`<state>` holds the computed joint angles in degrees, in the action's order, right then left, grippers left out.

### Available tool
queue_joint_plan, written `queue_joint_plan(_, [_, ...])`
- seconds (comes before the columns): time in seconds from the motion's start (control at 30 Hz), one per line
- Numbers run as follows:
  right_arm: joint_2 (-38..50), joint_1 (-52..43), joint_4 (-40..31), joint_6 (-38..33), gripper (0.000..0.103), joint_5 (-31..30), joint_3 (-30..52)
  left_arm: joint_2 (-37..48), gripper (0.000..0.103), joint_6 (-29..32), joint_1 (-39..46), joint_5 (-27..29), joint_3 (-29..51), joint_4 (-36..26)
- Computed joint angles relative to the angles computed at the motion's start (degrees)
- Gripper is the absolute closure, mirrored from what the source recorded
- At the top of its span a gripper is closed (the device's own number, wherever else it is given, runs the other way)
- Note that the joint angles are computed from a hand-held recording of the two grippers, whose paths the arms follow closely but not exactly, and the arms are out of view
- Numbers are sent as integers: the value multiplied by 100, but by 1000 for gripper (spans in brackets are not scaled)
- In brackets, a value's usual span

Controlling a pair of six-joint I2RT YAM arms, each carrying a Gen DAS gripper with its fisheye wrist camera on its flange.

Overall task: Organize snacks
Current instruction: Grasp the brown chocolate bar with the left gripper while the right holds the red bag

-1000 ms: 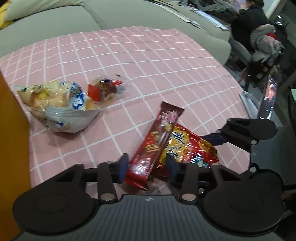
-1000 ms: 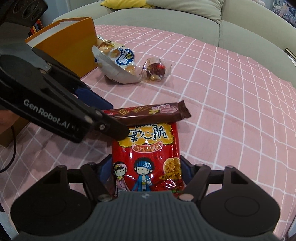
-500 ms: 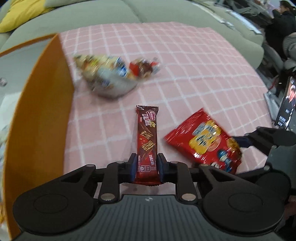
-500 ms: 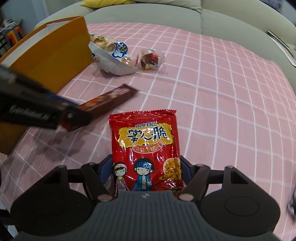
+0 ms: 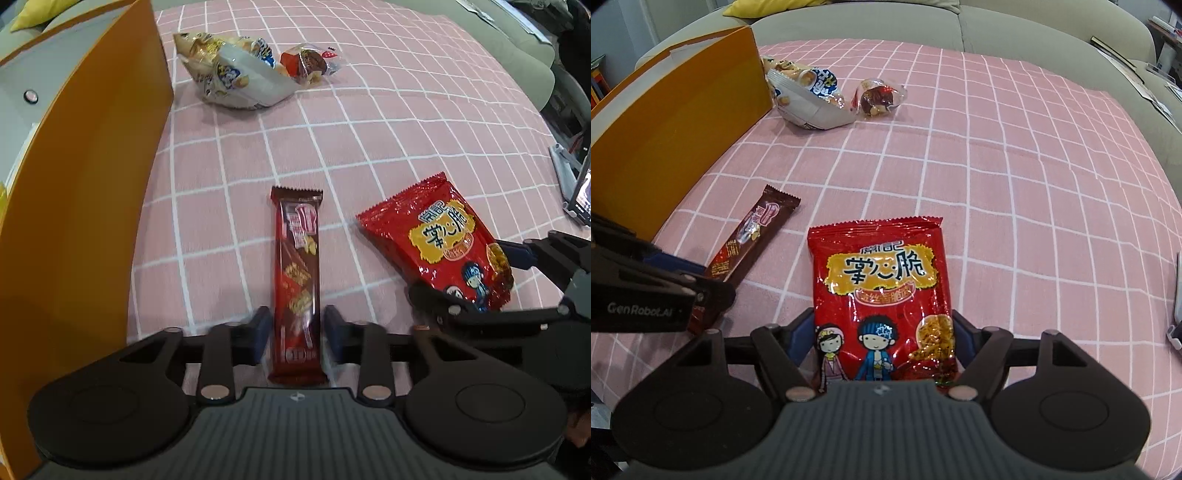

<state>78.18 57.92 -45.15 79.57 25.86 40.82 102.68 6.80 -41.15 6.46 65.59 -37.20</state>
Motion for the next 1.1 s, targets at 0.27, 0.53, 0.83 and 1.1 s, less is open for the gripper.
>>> queue_joint_plan(0.27, [14, -67, -32, -455, 27, 191, 69, 292, 50, -133, -273, -306, 239, 179])
queue_joint_plan(0.53, [-62, -160, 200, -670, 35, 188, -31, 263, 78, -127, -312, -379, 149, 383])
queue_joint_plan(0.83, [-270, 2, -94, 8, 36, 198, 84, -325, 78, -251, -106, -189, -218, 425])
queue_joint_plan(1.1, [-336, 413, -714, 887, 36, 330, 622, -1269, 78, -301, 277, 102, -386, 110])
